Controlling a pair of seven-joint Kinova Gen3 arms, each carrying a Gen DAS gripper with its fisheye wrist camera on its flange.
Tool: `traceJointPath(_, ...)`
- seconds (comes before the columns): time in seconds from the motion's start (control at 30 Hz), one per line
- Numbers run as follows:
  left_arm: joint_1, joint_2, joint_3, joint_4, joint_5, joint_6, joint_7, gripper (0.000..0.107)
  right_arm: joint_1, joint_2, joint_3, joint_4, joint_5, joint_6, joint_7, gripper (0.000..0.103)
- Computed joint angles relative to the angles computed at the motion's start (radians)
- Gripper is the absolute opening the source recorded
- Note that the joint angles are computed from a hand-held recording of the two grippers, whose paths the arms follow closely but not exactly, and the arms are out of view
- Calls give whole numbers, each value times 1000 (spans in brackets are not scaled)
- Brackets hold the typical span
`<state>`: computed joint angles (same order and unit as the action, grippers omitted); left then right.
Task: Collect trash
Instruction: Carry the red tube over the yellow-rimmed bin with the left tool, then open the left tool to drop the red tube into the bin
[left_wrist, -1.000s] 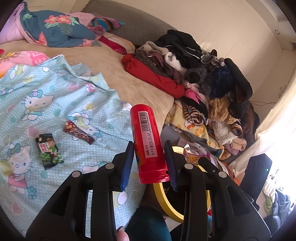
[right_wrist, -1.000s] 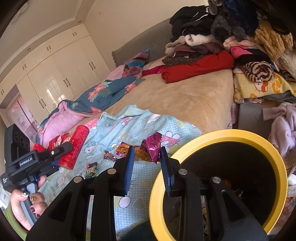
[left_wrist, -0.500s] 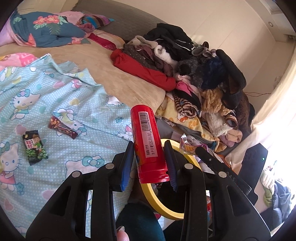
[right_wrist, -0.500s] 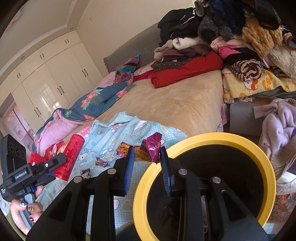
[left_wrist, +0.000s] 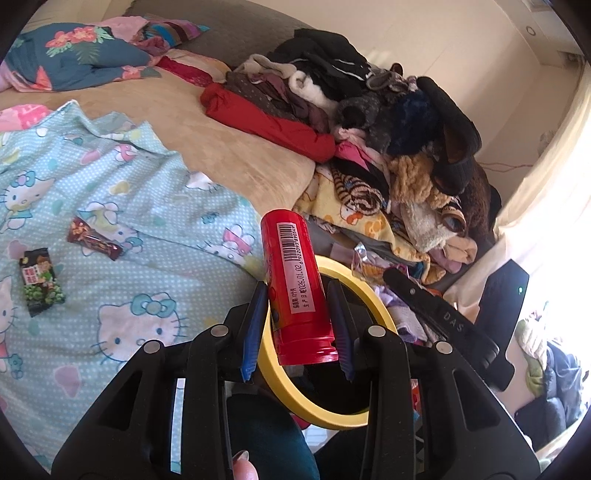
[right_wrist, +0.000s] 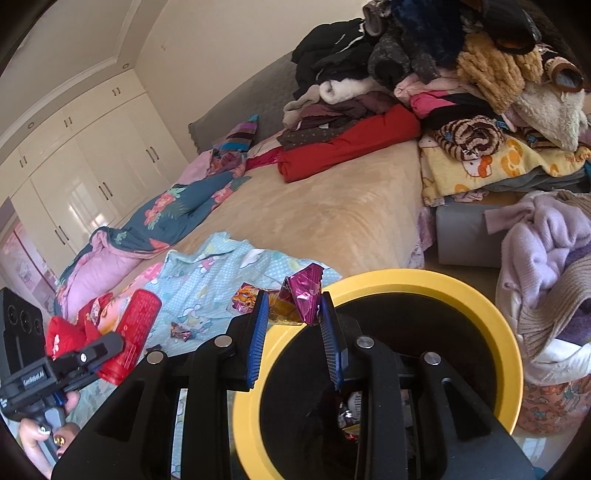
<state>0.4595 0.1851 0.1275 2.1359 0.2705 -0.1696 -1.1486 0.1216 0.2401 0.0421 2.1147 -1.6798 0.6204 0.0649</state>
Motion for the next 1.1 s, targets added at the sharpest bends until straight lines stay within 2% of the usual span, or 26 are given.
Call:
traceJointPath(0.5,40,76,7,-71,-41,47,-3,26,26,35,13,-11,4,-32,-10,27)
traceJointPath(1.1,-3,178,85,-140,-127,104,40,26,62,85,12,-26,14,-60,-32,27)
